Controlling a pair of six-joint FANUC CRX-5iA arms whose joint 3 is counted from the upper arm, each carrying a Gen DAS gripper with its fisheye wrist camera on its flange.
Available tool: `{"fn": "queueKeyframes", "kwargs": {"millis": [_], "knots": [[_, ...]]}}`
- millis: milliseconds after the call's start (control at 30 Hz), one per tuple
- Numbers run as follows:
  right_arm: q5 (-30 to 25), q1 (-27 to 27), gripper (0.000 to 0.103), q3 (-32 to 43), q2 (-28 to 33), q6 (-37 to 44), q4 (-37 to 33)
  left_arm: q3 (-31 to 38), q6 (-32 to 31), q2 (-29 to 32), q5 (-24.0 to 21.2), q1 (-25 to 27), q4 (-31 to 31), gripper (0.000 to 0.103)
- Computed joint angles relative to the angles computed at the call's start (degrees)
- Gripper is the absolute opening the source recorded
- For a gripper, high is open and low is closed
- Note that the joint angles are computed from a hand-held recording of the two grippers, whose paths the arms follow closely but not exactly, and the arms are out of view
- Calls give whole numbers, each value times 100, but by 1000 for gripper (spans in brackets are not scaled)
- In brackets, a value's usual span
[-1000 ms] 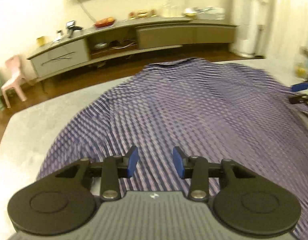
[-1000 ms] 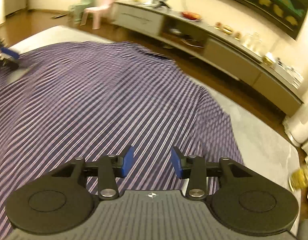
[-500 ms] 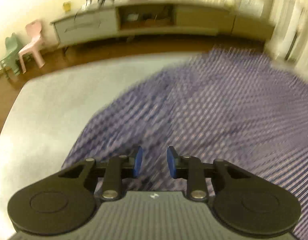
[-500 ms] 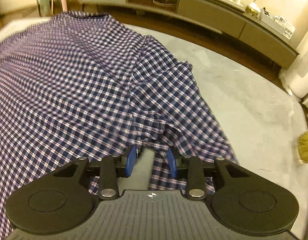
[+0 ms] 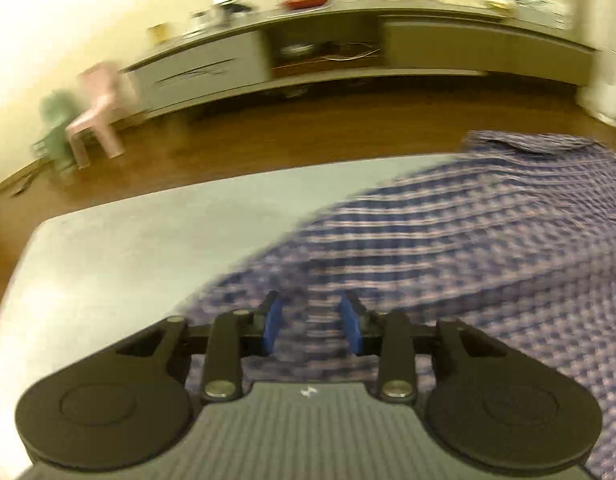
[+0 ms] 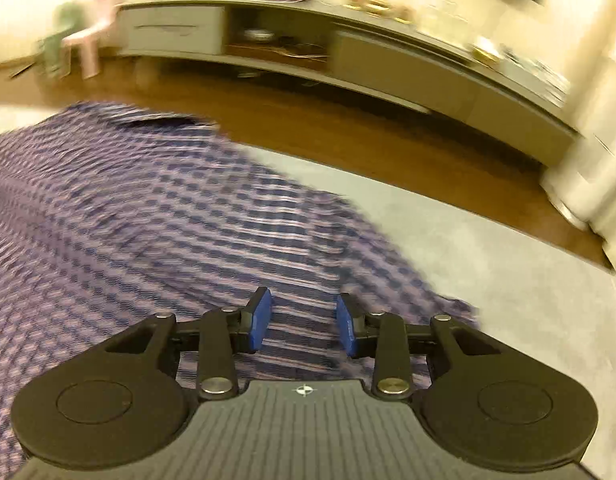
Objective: Fold clothes
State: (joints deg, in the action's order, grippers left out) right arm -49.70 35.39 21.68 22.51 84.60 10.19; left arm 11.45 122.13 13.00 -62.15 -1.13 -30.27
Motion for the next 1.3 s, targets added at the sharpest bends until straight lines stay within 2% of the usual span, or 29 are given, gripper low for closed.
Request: {"fn": "queueKeyframes", "kwargs": {"millis": [33,67,100,133,200,267,367,467,533,600,633,767,833,867,933,967,1067,1100,1167,1200,1233,1300], "knots": [[-13,-31,40,30,61,-183,97,-46,4,-78,-53,65,59,16],[-118,5,39,36,101,-418,319,-332,-72,-356,181,129,334,16],[-212,37,39,-14,66,-583,492,-822,-358,-770,668,278,778,18],[-68,14,39,-211,-154,-578,366,-1239,-676,-1130,1039,417,1241,22],[53,-53,39,-645,-813,199,-558,-2016,-1649,-1843,1266,354,1943,24],[-152,-101,39,-996,-1400,1109,-1453,-2543,-2229,-2237,1132,206,2350,24],[-874,-36,39,-1415,-1794,1891,-1969,-3032,-1884,-2771,947,-259,1858,26],[-835,29,39,-2129,-2297,2084,-1897,-3219,-1464,-3317,310,-385,1658,26],[-1044,111,39,-2372,-2508,1940,-1536,-3207,-1054,-3610,-90,-755,1349,24],[-1098,372,40,-2723,-2869,1579,-962,-3285,-962,-3929,-156,-1127,1488,25],[-1145,450,40,-2836,-3058,1508,-919,-3325,-879,-4062,-229,-1427,1528,26],[-1694,506,40,-3033,-3652,1945,-1802,-3405,-467,-4211,-566,-2586,1603,28],[-1765,628,43,-3332,-3881,2075,-1791,-3426,-128,-4203,-841,-3146,1528,30],[-1803,694,43,-3481,-3996,2133,-1782,-3438,232,-4266,-980,-3533,1312,31],[-1984,657,43,-3583,-4129,2197,-1755,-3405,713,-4240,-1198,-3995,1078,39],[-2097,598,43,-3591,-4173,2222,-1741,-3383,837,-4267,-1342,-4128,1109,39],[-2431,410,44,-3609,-4293,2311,-1697,-3342,474,-4337,-1541,-3863,1460,37],[-2385,272,45,-3618,-4326,2303,-1699,-3306,441,-4388,-1565,-3798,1551,37],[-1664,-346,59,-3604,-4300,1834,-1840,-3014,491,-4355,-1511,-3840,1414,37],[-1174,-704,70,-3594,-4231,1352,-1920,-2807,513,-4300,-1483,-3886,1294,37],[-665,-1000,77,-3624,-4147,758,-1915,-2601,530,-4240,-1451,-3930,1174,37],[180,-1470,79,-3677,-3786,-725,-1747,-2239,292,-4045,-1206,-3863,1170,39]]}}
